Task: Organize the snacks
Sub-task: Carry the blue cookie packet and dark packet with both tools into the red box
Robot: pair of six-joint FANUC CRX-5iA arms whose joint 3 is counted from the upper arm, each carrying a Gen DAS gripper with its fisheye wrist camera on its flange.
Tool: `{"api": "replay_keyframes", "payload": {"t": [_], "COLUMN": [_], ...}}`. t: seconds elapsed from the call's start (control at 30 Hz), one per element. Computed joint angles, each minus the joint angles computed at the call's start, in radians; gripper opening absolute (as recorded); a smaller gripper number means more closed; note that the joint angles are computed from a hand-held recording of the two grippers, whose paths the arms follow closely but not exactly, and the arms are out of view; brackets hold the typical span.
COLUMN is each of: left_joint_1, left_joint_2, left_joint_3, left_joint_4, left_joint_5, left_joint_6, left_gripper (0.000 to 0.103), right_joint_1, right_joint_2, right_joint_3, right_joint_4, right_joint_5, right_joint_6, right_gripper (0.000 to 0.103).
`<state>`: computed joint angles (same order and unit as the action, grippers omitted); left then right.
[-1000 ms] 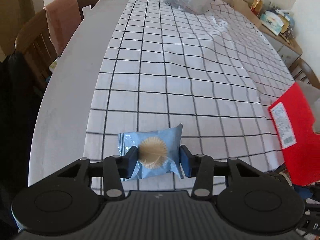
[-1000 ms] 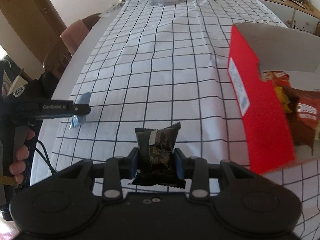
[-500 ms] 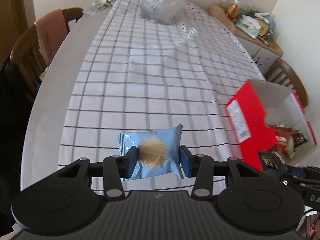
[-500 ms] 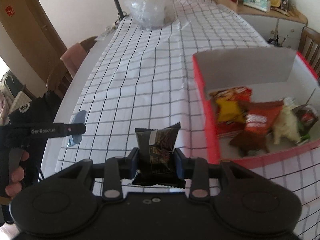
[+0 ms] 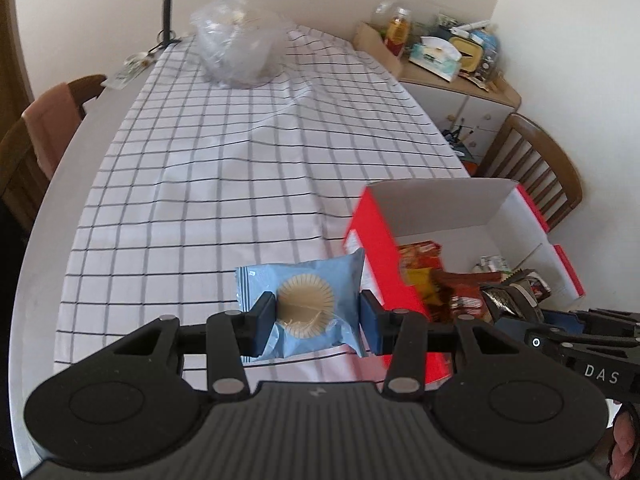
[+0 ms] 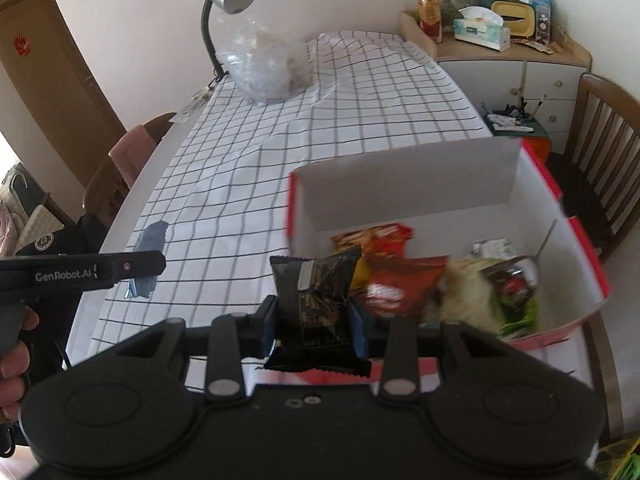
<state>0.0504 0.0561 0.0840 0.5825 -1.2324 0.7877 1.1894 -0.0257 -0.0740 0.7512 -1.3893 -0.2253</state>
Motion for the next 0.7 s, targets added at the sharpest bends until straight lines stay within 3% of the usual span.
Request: {"api": "replay_keyframes", "payload": {"t": [0.3,0.7], "left_joint_1": [-0.135,-0.321], "left_joint_2": [-0.038,0.004], "left_joint_3": [-0.011,0.056], "left_joint_4": [-0.062,-0.216], "left_joint_5": [0.057,0.096], "left_joint_6": [0.108,0.257], "left_gripper": [0.044,0.044], "right_joint_1": [0.011,-0.013], "right_joint_2": [-0.161,-0.311], "right_joint_3": [-0.143,-0.282], "right_joint_4": [0.01,-0.01], "right_joint_5": [-0.028,-0.04], "right_joint_6": [0.012,0.045], "right_gripper": [0.036,0.036]}}
